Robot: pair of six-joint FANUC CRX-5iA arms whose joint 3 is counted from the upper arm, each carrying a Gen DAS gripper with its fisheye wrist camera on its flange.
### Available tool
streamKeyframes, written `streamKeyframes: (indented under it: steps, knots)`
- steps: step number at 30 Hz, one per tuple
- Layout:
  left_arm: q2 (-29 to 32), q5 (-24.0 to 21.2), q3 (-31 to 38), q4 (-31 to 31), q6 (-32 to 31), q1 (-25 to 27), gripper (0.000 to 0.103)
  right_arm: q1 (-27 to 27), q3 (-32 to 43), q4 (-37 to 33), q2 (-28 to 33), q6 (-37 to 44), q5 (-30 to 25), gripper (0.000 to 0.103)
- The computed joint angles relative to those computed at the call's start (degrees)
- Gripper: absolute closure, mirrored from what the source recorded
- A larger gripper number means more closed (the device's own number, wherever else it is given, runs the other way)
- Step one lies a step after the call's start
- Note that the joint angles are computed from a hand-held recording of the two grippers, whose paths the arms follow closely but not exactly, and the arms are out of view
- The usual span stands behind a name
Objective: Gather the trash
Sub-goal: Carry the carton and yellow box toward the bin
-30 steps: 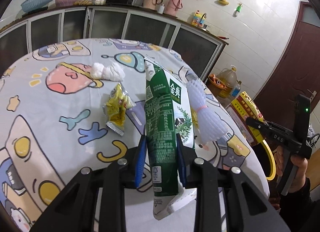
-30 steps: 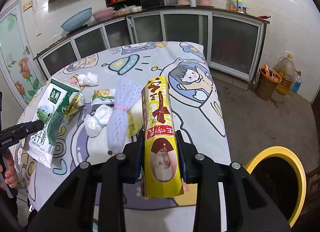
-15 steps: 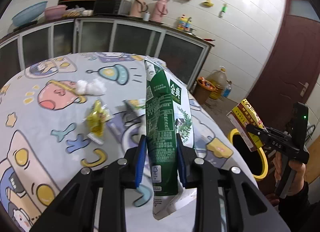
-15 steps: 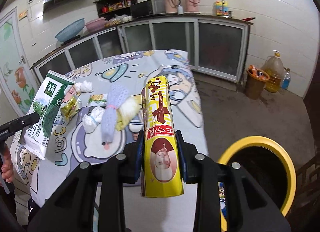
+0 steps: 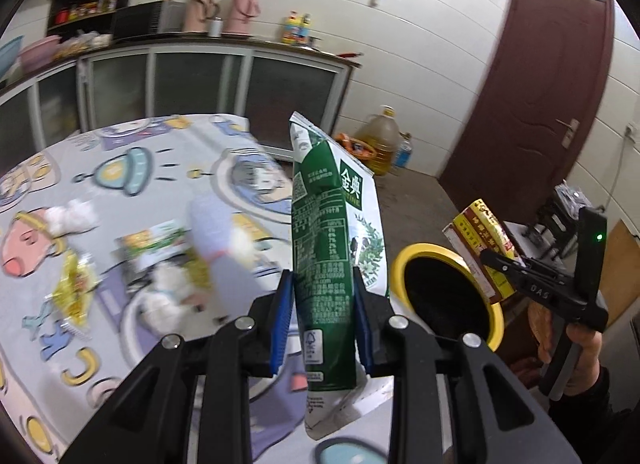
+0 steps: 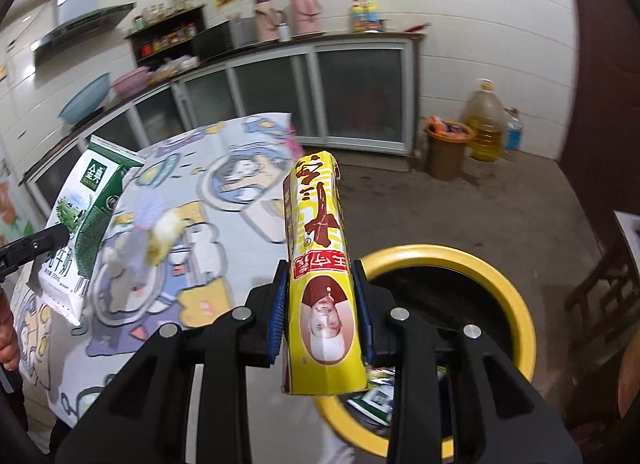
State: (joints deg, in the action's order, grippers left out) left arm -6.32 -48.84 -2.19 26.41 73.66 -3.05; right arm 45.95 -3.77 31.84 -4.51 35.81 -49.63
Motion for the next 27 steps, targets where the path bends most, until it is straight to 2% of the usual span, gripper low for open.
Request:
streamKeyframes:
  steps: [11,27]
  knots:
    - [12.29,-0.91,10.21,1.26,-1.04,-8.9,0.077,-3.97,-6.98,2.85,-3.64,-6.77,-2.72,0.073]
    - [25.73,-4.59,23.39,-2.21,2.46,-17.01,0.077,-7.37,-10.69,-2.2,-3.92,-6.15,-1.77,0.071]
